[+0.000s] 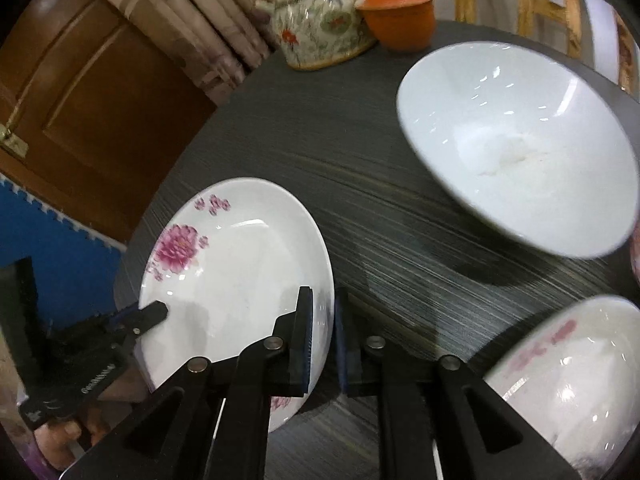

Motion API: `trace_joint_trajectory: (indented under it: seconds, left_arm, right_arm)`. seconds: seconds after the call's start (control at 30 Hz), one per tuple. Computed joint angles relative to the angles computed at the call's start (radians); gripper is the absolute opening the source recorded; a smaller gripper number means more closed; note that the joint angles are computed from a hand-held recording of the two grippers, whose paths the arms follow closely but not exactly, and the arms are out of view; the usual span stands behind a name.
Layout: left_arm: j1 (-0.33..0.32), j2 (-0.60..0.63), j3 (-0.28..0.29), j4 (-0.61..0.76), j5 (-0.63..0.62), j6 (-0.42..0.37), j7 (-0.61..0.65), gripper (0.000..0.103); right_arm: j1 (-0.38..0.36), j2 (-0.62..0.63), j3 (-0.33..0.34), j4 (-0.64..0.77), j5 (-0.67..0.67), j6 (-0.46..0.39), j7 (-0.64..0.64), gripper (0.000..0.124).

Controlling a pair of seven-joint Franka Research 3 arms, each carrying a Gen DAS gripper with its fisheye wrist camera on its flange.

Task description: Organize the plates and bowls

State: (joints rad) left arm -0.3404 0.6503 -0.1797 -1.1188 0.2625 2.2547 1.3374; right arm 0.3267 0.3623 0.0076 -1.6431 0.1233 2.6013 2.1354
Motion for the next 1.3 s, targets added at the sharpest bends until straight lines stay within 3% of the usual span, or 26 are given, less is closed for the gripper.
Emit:
trace_joint_trajectory:
  seconds: [0.07, 0.3, 0.47, 0.57, 0.83, 1.07, 1.23, 1.3]
  left_arm:
    - [-0.032, -0.027, 0.036, -0.037, 0.071, 0.03, -0.037, 0.032]
    - [-0.034, -0.116, 0.026, -0.148, 0.141, 0.114, -0.069, 0.032]
    - [-0.012, -0.171, -0.025, -0.207, 0.091, 0.178, -0.021, 0.033]
    - [-0.013, -0.185, -0.05, -0.225, 0.06, 0.196, 0.023, 0.037]
    - [-0.065, -0.176, -0.076, -0.226, 0.041, 0.187, 0.1, 0.037]
    - [-0.101, -0.101, -0.095, -0.123, -0.016, 0.128, 0.186, 0.037]
    - [-0.135, -0.039, -0.093, -0.03, -0.031, 0.076, 0.228, 0.037]
    - [-0.143, -0.009, -0.1, 0.015, -0.051, 0.046, 0.251, 0.037]
  right_arm:
    - [0.005, -0.063, -0.001, -0.093, 0.014, 0.096, 0.027, 0.017]
    - [0.028, -0.323, -0.01, -0.419, -0.117, 0.345, 0.214, 0.03]
    - [-0.08, -0.532, 0.098, -0.642, -0.364, 0.376, 0.509, 0.035]
    - [-0.16, -0.65, 0.178, -0.771, -0.376, 0.385, 0.616, 0.036]
    - [-0.245, -0.821, 0.284, -1.0, -0.22, 0.453, 0.708, 0.036]
    - [-0.241, -0.814, 0.282, -1.059, -0.08, 0.572, 0.686, 0.036]
    - [-0.251, -0.8, 0.299, -1.067, -0.012, 0.595, 0.647, 0.036]
    - [-0.211, -0.788, 0.263, -1.082, 0.028, 0.634, 0.626, 0.036]
